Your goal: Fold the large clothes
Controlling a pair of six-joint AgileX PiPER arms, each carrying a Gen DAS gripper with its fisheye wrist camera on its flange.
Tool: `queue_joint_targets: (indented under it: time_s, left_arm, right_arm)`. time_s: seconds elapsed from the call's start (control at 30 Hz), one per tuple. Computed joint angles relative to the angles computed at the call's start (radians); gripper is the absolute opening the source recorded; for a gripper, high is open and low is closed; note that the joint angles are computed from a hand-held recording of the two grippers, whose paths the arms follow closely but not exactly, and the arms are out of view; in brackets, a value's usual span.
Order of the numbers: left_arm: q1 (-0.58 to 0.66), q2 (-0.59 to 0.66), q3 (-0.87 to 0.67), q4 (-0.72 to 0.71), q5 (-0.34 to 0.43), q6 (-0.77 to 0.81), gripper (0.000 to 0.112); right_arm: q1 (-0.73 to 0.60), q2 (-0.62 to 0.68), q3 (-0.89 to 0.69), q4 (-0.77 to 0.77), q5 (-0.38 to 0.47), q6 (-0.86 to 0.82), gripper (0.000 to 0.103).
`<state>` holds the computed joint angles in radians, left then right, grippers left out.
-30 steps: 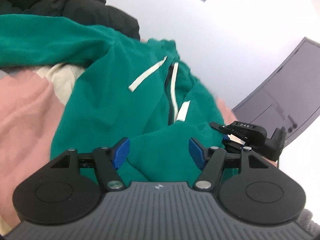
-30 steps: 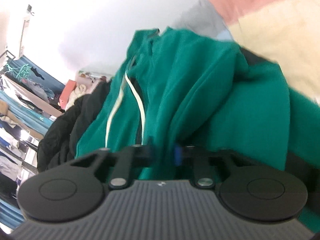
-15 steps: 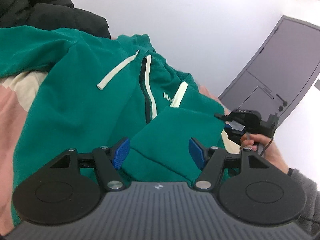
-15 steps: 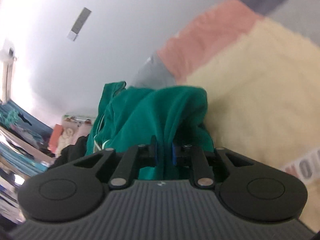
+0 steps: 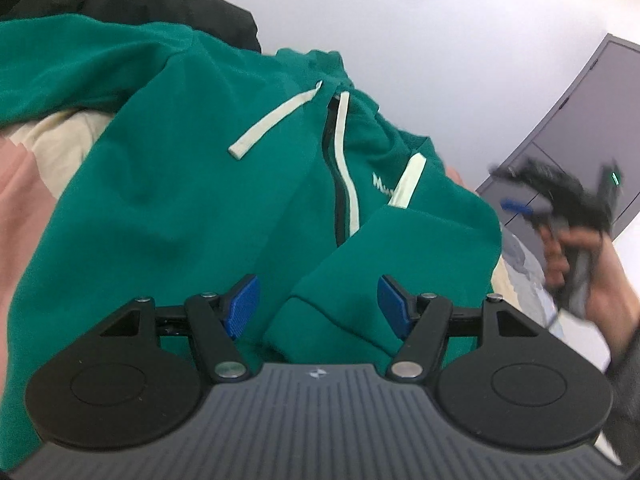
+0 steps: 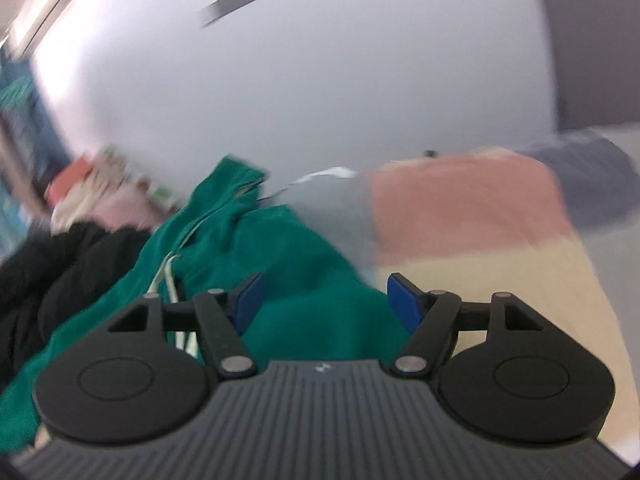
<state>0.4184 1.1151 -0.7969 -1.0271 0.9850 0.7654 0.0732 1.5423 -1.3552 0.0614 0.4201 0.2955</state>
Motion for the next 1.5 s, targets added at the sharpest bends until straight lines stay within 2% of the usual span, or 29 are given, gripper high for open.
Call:
queue_joint_targets:
  time_s: [0.03, 0.17, 0.3, 0.37, 0.4, 0.43, 0.5, 0.53, 0.73, 0.9, 0.97, 1.07, 1.1, 1.13, 1.2, 1.33, 1.5]
  left_arm:
    - [-0.002, 0.006, 0.0, -0.004, -0.001, 0.004, 0.07]
    - [-0.013, 0.022, 0.009, -0.027, -0.004, 0.042, 0.07]
    - [-0.063, 0.018, 0.029, -0.047, -0.049, 0.129, 0.07]
    - [-0.079, 0.022, 0.036, -0.067, -0.048, 0.158, 0.07]
    - [-0.089, 0.018, 0.042, -0.07, -0.06, 0.165, 0.07]
    - [-0.095, 0.012, 0.047, -0.074, -0.072, 0.177, 0.07]
    - [-0.094, 0.006, 0.056, -0.098, -0.078, 0.206, 0.07]
    - [-0.081, 0.01, 0.058, -0.125, -0.066, 0.219, 0.07]
    - [0.015, -0.006, 0.08, -0.228, -0.004, 0.262, 0.07]
    - [0.011, -0.006, 0.08, -0.218, -0.031, 0.233, 0.07]
    - [-0.001, 0.004, 0.076, -0.204, -0.045, 0.222, 0.07]
    - [-0.033, 0.023, 0.074, -0.189, -0.078, 0.216, 0.07]
    - [-0.045, 0.026, 0.075, -0.18, -0.092, 0.219, 0.07]
    - [-0.067, 0.03, 0.07, -0.158, -0.117, 0.209, 0.07]
    - [-0.09, 0.027, 0.069, -0.132, -0.143, 0.195, 0.07]
    - [-0.109, -0.016, 0.074, -0.092, -0.182, 0.161, 0.07]
    - [-0.062, -0.105, 0.073, -0.06, -0.138, 0.146, 0.07]
  right_arm:
    - [0.008, 0.051, -0.063, 0.021, 0.026, -0.052, 0.074]
    - [0.038, 0.316, -0.413, 0.052, 0.221, -0.201, 0.073]
    - [0.098, 0.514, -0.663, -0.169, 0.367, -0.102, 0.071]
    - [0.104, 0.583, -0.749, -0.216, 0.424, -0.089, 0.069]
    - [0.108, 0.613, -0.792, -0.248, 0.452, -0.061, 0.061]
    - [0.11, 0.628, -0.815, -0.271, 0.459, -0.033, 0.042]
    - [0.101, 0.632, -0.836, -0.276, 0.445, -0.025, 0.021]
    - [0.1, 0.638, -0.856, -0.294, 0.448, -0.014, 0.014]
    - [0.039, 0.627, -0.883, -0.436, 0.367, 0.132, 0.013]
    - [-0.021, 0.672, -0.868, -0.414, 0.291, 0.161, 0.013]
    - [-0.027, 0.647, -0.768, -0.455, 0.204, 0.223, 0.013]
    - [-0.035, 0.637, -0.706, -0.464, 0.13, 0.265, 0.017]
    - [-0.038, 0.639, -0.711, -0.452, 0.128, 0.268, 0.026]
    - [-0.037, 0.632, -0.708, -0.454, 0.136, 0.284, 0.041]
    - [-0.03, 0.607, -0.695, -0.471, 0.164, 0.308, 0.056]
    - [-0.008, 0.478, -0.544, -0.485, 0.131, 0.314, 0.057]
    - [0.028, 0.242, -0.273, -0.512, 0.042, 0.361, 0.057]
